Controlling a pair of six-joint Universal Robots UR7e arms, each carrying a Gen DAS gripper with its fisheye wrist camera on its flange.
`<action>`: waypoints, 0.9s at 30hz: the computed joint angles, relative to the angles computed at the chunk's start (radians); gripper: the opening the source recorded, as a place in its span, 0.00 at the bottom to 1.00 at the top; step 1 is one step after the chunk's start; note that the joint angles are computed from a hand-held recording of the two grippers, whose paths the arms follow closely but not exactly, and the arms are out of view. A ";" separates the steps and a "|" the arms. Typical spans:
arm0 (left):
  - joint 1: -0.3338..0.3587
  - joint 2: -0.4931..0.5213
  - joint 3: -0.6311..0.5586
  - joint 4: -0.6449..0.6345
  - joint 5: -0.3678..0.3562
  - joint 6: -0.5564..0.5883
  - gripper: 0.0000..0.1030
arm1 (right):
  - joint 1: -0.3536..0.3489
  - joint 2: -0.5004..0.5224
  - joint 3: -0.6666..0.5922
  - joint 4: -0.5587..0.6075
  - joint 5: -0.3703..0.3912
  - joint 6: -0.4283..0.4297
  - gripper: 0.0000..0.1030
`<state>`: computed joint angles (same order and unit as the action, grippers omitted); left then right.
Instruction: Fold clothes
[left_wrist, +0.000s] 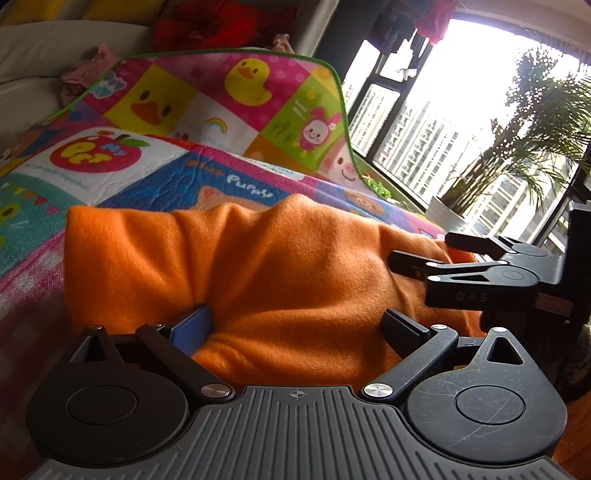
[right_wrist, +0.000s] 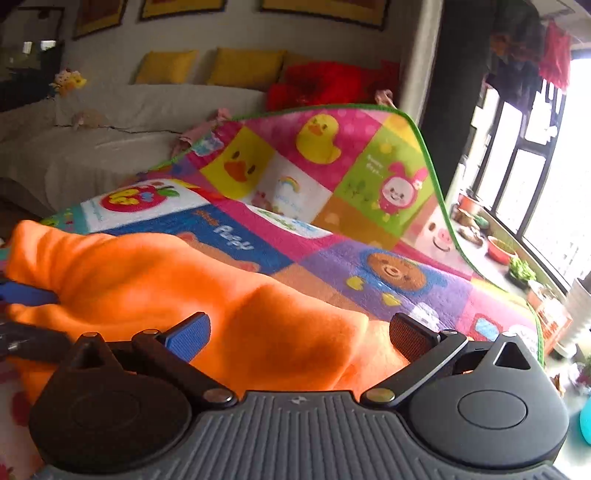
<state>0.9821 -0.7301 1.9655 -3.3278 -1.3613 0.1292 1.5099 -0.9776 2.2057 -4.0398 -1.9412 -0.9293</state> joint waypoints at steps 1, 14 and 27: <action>0.000 0.000 0.001 -0.002 0.000 0.000 0.97 | -0.003 -0.024 0.034 0.011 0.022 -0.001 1.00; -0.034 -0.108 0.076 -0.096 0.120 -0.081 0.97 | -0.048 0.027 0.065 -0.020 -0.030 -0.029 1.00; -0.001 -0.011 0.029 -0.086 0.180 -0.182 0.87 | -0.055 0.030 0.079 -0.042 -0.015 -0.023 1.00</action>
